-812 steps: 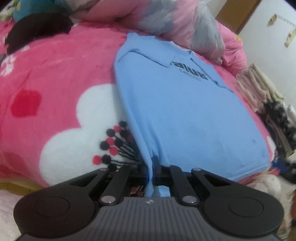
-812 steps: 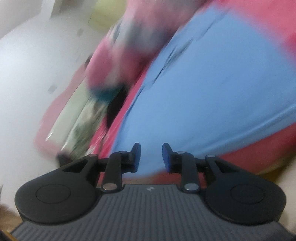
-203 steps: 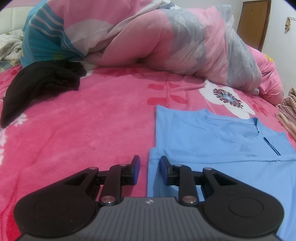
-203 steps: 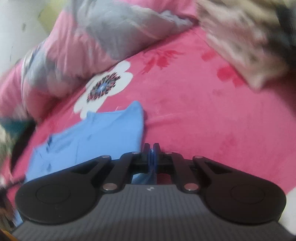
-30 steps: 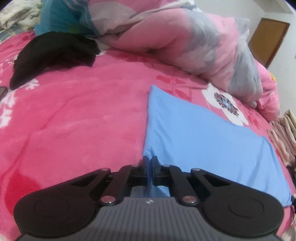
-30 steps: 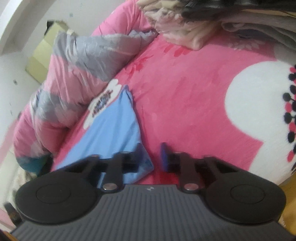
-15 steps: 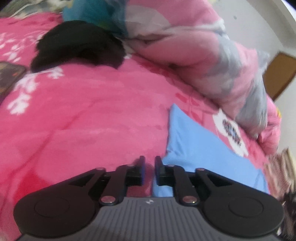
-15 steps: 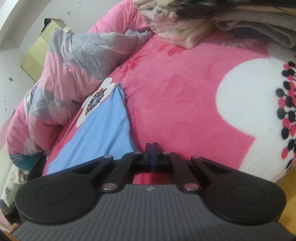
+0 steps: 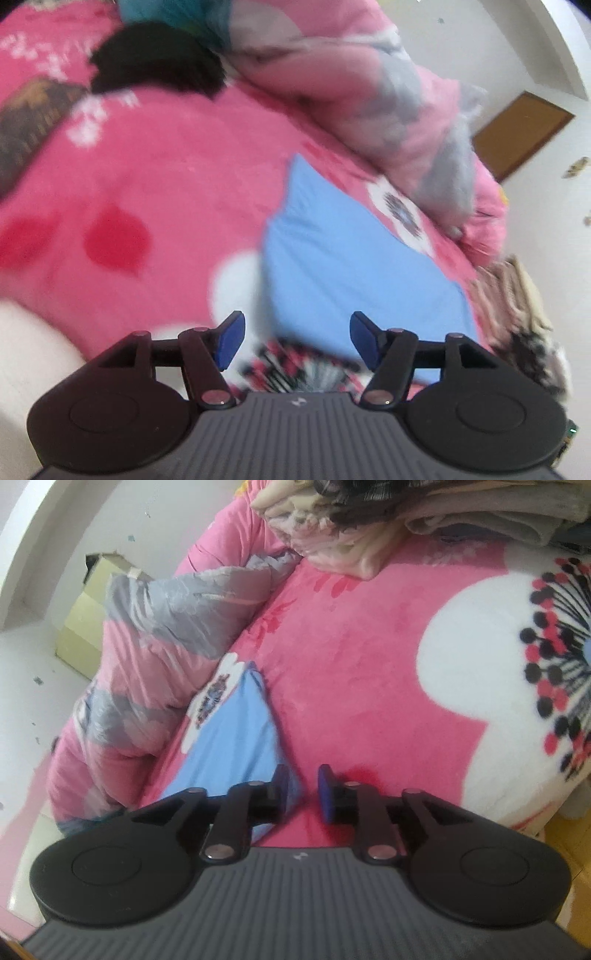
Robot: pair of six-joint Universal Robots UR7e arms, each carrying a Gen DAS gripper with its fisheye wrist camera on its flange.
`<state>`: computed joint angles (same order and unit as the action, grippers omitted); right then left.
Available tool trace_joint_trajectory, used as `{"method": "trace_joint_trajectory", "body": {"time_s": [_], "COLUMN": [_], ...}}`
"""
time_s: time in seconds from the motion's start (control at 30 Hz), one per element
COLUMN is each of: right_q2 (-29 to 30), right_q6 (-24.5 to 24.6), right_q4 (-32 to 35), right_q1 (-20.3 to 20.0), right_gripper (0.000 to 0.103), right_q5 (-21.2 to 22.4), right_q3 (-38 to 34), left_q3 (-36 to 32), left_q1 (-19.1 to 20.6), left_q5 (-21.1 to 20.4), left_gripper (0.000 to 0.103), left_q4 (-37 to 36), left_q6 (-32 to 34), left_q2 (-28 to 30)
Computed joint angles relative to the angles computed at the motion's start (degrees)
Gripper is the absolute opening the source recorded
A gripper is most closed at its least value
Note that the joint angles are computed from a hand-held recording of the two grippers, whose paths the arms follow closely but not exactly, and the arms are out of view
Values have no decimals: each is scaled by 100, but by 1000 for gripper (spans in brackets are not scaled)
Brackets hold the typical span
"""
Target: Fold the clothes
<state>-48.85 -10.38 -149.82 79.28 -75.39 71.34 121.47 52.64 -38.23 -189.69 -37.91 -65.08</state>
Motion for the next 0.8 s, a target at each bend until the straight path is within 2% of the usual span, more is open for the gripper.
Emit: {"method": "trace_joint_trajectory", "body": {"time_s": [0.07,0.17,0.27,0.3,0.47,0.53,0.67,0.73,0.8], "right_q2": [-102,-163,-83,-41,189,244,258,251,233], "right_q6": [210,596,1079,1265,1899,2030,1818,1467,835], "right_q4": [168,570,788,782,467,283,152,50,101], "right_q1": [-54,-102,-111,-114,-100,-98,-66,-36,15], "right_gripper": [19,20,20,20,19,5,1,0,0], "right_q5": [267,533,592,606,505,435,424,713,999], "right_q3": [96,123,32,-1,-122,-89,-91,-158,-301], "left_q3": [-35,-123,-134,-132,-131,-119,-142,-156,-145], "left_q1": [102,273,351,363,410,435,453,457,467], "left_q5": [-265,-453,-488,-487,-394,-379,-351,-334,-326], "left_gripper": [53,43,36,30,11,9,6,5,5], "left_q4": [-298,-591,-957,-1055,-1331,-1423,-1610,-1641,-1688], "left_q6": [4,-141,-168,-164,-163,-192,-88,-47,-51], "left_q2": [153,359,501,531,628,668,738,730,714]}}
